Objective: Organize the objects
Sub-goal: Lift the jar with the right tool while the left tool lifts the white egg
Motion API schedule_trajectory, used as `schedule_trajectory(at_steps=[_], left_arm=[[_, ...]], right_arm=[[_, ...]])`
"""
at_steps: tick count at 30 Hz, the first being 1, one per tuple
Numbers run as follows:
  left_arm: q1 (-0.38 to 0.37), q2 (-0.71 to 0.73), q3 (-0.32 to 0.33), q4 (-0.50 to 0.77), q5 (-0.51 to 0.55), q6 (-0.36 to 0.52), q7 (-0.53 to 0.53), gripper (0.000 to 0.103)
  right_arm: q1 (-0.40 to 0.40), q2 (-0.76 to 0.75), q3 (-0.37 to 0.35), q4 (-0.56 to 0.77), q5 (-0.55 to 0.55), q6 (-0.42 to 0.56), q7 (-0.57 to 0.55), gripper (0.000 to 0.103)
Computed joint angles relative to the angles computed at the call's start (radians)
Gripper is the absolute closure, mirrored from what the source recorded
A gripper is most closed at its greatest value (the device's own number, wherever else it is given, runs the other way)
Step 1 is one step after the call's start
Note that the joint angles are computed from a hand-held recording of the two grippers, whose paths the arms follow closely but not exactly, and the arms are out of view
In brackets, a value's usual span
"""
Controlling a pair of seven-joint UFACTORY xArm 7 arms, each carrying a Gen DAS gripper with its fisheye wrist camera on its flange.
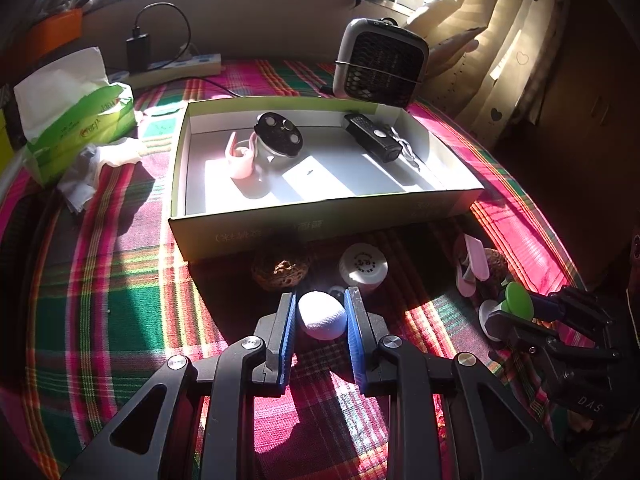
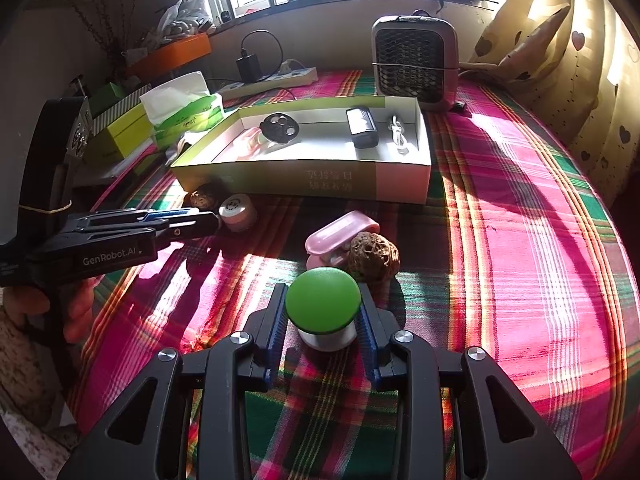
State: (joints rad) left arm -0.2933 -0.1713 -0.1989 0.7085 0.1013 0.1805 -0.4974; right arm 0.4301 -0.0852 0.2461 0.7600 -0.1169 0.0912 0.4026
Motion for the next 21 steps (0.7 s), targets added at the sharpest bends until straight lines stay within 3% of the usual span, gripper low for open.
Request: schedule_trajectory(at_steps=[6,13,21], left_arm=[[-0.003,-0.017,0.003,-0.008,-0.011,0.002,0.005,0.082],[-0.011,-0.034,0.006,-0.014,-0.034,0.003,0.027,0.082],[0.004,-0.051,-0.004,-0.023,-0.017,0.010,0.011,0.082]], right_arm=[[0.015,-0.007,-0.009,-0.002,0.045,-0.009,-0.042,0.069],[0.063,-0.018,-0.038,-0.004,0.175,-0.016,-0.165,0.069],[0.061,-0.029,-0.035,0.001,0.199,-0.023,-0.197,0.069]])
